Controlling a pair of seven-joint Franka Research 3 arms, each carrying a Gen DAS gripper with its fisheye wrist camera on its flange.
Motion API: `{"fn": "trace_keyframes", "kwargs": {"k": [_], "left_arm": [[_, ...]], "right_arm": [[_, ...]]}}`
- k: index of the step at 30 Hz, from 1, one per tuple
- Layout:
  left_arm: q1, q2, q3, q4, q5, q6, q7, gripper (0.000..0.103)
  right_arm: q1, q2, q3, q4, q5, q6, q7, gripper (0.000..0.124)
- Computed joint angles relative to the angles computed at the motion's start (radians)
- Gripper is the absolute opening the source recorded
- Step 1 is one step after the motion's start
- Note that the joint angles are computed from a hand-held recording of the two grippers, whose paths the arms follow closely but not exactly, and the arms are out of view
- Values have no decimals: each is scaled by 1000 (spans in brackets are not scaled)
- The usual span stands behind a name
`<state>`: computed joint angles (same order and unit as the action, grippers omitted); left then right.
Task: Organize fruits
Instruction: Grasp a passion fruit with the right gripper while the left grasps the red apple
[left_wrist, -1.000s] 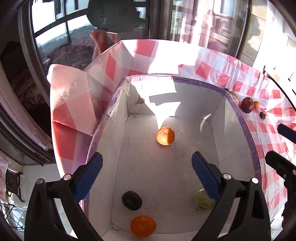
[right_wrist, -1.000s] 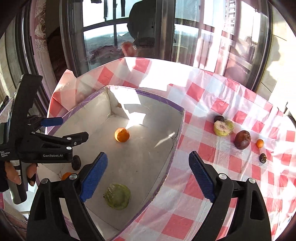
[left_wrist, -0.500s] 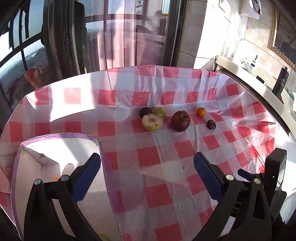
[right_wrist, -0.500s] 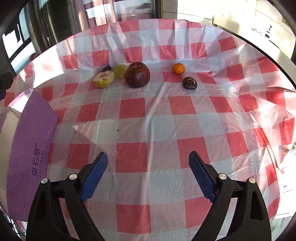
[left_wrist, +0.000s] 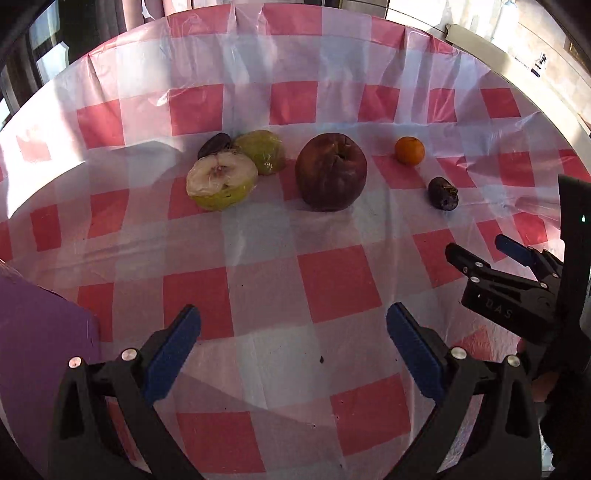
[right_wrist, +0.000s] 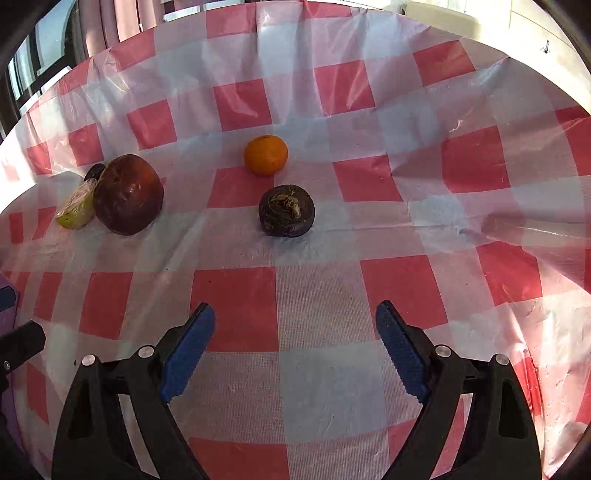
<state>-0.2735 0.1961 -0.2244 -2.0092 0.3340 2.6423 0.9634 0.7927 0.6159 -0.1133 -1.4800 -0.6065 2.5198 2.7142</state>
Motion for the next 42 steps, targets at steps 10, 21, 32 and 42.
{"fn": "trace_keyframes", "kwargs": {"k": [10,21,32,42], "left_arm": [[-72,244,50,281,129,-30,-66,101],[-122,424,99,513,212,-32,-83,77],[-161,424,156,500,313,13,-160,63],[-125,336,114,374,282,43,-148,62]], "right_arm": [[-54,157,-33,201,111,85,-191,62],[-31,133,-77,148,131,138,-155,42],[-30,170,-81,203,146,106,-177,42],[-22,154,-81,188,132,99,-172,42]]}}
